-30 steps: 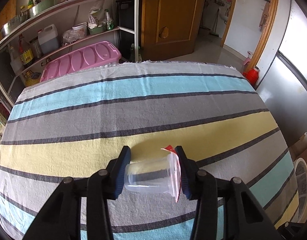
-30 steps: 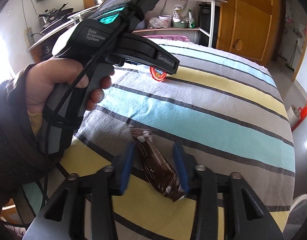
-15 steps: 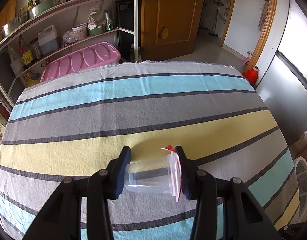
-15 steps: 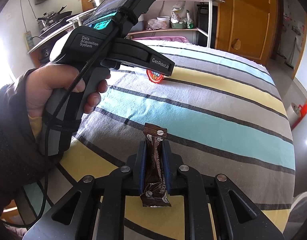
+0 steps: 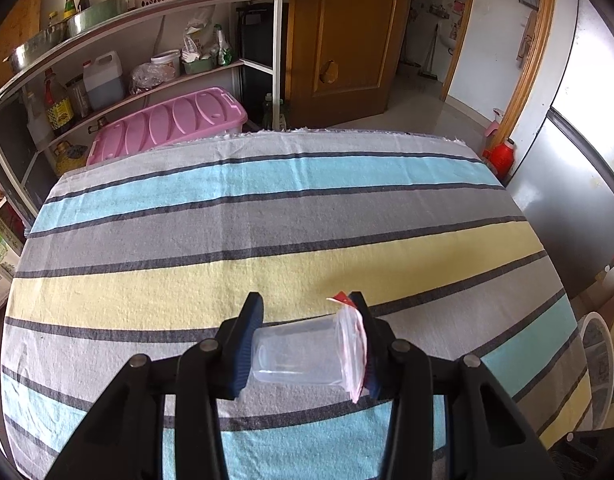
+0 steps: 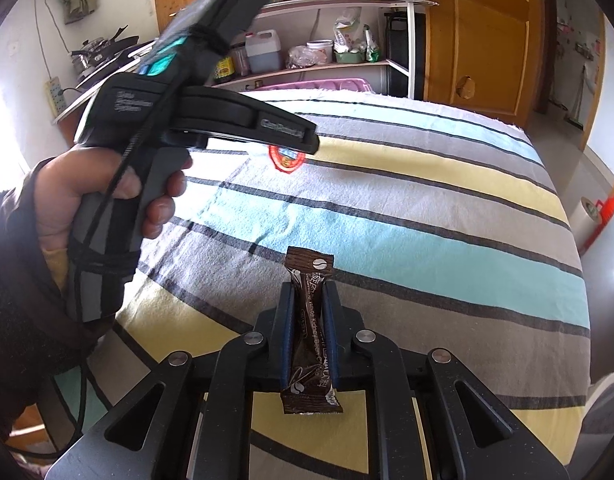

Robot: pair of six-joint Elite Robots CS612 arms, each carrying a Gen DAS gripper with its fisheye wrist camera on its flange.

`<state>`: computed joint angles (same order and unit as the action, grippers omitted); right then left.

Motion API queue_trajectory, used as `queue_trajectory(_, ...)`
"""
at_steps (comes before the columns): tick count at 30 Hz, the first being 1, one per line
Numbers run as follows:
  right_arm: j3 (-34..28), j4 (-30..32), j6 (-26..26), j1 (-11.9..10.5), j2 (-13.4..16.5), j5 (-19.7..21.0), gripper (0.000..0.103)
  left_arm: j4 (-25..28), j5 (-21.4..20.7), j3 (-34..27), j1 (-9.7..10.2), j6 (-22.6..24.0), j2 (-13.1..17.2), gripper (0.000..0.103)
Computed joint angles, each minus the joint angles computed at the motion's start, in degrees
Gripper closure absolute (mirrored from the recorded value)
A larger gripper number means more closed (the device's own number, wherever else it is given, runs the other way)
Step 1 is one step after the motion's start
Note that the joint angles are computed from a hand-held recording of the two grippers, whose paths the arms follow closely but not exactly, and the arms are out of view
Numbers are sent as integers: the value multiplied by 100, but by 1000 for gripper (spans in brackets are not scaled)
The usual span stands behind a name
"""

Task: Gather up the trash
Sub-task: 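Carry the clear cup and brown wrapper over the bin with both grippers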

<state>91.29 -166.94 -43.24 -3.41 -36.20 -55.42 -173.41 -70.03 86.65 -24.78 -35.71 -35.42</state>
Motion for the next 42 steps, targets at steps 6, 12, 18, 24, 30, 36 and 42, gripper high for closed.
queue_trajectory(6,93,-145,130,-51,-40,86,90,-211,65,305,-80,-18,-159,58)
queue_trajectory(12,258,-346,265,-104,-120,162,90,-540,188,711,-206,-32,-375,58)
queue_trajectory(18,459,-701,612,-227,-240,283,90,-923,328,1042,-392,97,-570,58)
queue_trajectory(24,706,-1108,886,-413,-385,326,90,-1306,352,1255,-600,228,-695,58)
queue_trajectory(30,939,-1553,1199,-634,-521,373,90,-1497,314,1279,-790,396,-734,58)
queue_trajectory(36,1125,-1938,1492,-887,-629,287,90,-1606,163,1157,-996,710,-695,58)
queue_trajectory(42,1254,-2301,1756,-1158,-699,116,90,-1694,-53,932,-1159,991,-593,58)
